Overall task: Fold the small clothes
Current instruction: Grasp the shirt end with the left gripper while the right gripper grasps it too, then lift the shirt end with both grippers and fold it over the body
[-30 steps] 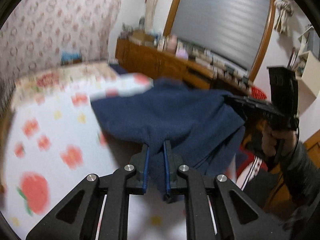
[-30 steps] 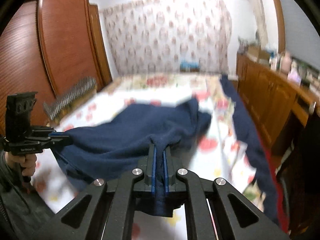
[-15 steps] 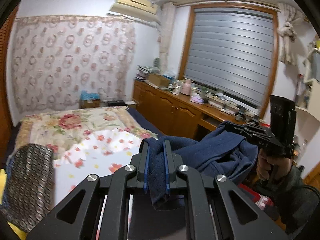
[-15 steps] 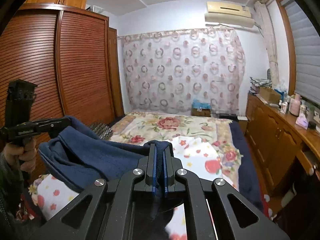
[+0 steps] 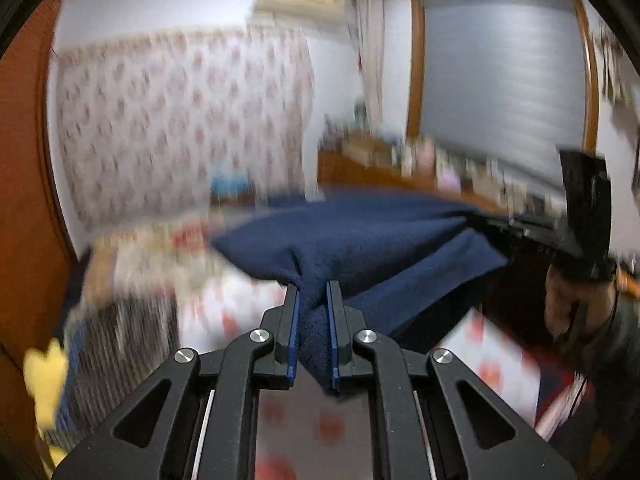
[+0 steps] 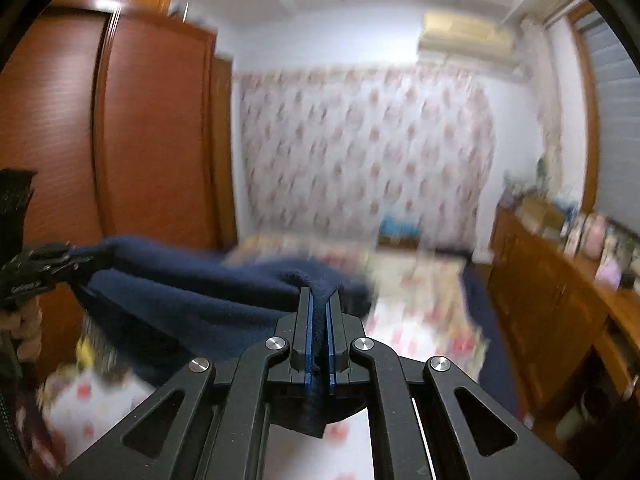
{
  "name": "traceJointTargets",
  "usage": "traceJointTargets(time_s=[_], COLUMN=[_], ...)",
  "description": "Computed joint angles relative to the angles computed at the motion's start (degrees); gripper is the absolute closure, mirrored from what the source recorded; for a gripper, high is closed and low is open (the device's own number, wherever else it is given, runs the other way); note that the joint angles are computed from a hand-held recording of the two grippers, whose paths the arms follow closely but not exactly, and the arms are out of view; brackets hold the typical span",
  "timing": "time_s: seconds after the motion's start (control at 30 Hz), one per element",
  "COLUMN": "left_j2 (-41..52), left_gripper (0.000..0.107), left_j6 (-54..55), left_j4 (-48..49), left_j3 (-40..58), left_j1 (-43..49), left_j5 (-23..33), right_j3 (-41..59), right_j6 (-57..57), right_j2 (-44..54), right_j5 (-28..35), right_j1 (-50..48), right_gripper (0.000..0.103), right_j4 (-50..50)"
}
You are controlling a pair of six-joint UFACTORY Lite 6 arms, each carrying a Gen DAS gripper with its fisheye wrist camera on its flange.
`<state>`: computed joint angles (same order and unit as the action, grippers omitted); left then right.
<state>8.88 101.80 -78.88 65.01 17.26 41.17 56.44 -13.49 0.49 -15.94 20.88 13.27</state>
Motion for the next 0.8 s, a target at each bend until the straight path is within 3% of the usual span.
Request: traceJointTargets(time_s=[0.07,0.13,0.23,0.33,0.43,0.57,0.73,0.77,0.8], left_j2=[2.18,7.06,11.40,9.25,6.09,4.54,4.78,4.89,4.83], left_gripper=[0.094,0.094,0.094,0.094,0.094,0.092,0.076,0.073,0.068], left_j6=[5.19,15.71,22.84,25.10,26.55,28.41,23.79,23.84,24.29], left_j4=[0.86,-2.95,-7.01,-8.31,-9.52,-12.24,-8.74,-8.98,-9.38], left_j3=[-8.61,-16.17,-19.92,-22.46,-25.01,-26.96,-24.72,-24.59,-24.84], left_j1=[1.59,2.23,3.91,5.27,4.59,3.12,3.60,3.48,3.55], left_j5=[-0.60,-4.89,-5.32,-4.47,-5.43,-7.20,-5.87,-6.05,-6.24], right_j3=[-9.66,-15.56,-17.61,-17.81,-17.84,-18.57,-21.34,-21.93,-21.90], right_j6=[7.94,18.25,24.96,28.88,27.71,26.58,24.73,23.78,22.15], right_j2=[2.06,7.48,15.90,15.61,13.35,16.76,14.50,14.31,14.78], right_j5=[-2.82,-6.30,-10.24,-10.49,-8.72,-12.01,-12.34,-12.71,-12.86], right_j1=[1.21,1.31,1.80,1.52,1.73,-1.34,-0.15,0.17,0.46], right_gripper=[0.098,0.098,0.098,0.098,0.098,0.098,0.093,0.089,0.076], right_j4=[-7.51,-16.39,-21.60,-25.25,-25.27,-27.74,-23.66,-22.31,-20.03])
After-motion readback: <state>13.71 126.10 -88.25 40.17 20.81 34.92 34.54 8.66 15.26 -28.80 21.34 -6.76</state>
